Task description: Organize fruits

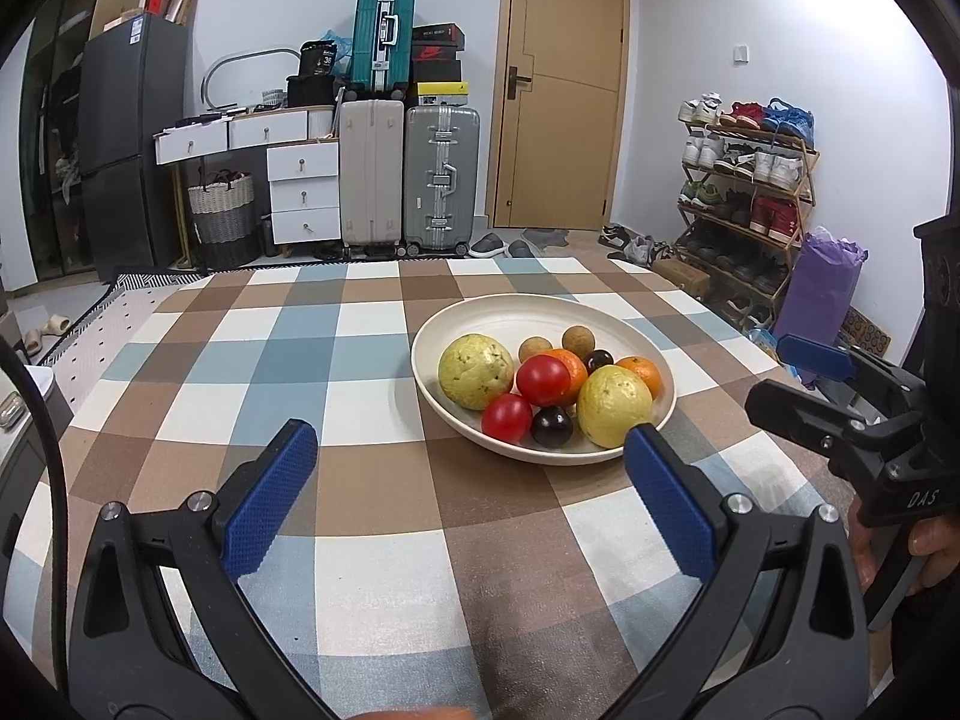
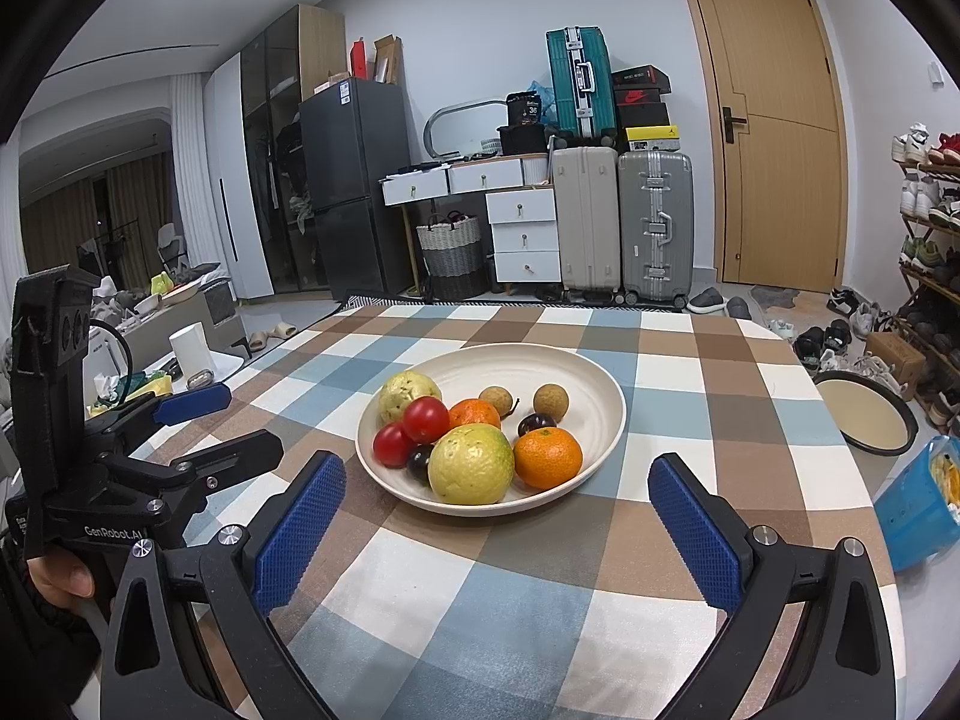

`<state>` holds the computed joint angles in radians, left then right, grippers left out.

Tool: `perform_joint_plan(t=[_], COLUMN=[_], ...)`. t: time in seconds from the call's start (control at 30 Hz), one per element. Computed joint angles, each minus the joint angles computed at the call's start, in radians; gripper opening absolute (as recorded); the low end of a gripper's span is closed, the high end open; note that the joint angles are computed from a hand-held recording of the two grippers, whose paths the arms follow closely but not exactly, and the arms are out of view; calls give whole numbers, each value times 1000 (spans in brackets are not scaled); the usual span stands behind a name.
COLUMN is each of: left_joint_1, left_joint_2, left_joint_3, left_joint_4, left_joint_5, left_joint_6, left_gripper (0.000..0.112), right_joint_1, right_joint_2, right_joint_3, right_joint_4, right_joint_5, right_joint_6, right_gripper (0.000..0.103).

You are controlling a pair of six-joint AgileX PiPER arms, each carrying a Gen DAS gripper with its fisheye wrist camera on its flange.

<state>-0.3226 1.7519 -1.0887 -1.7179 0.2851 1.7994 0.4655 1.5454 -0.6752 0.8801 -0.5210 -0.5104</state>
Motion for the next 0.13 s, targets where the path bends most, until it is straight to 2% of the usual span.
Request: perform_joint_plan(t=[0.13], left_joint_1=[0], left_joint_2=[0], left_joint_3=[0], left_joint_4=[1], left_joint_5=[-1], left_joint_6=[1], left_gripper=[102], right_joint_1=[0], right_joint_2=[0], right_joint_3=[0], right_joint_4=[1], right_joint_5=[0], right_joint_6=[0], right_gripper=[103])
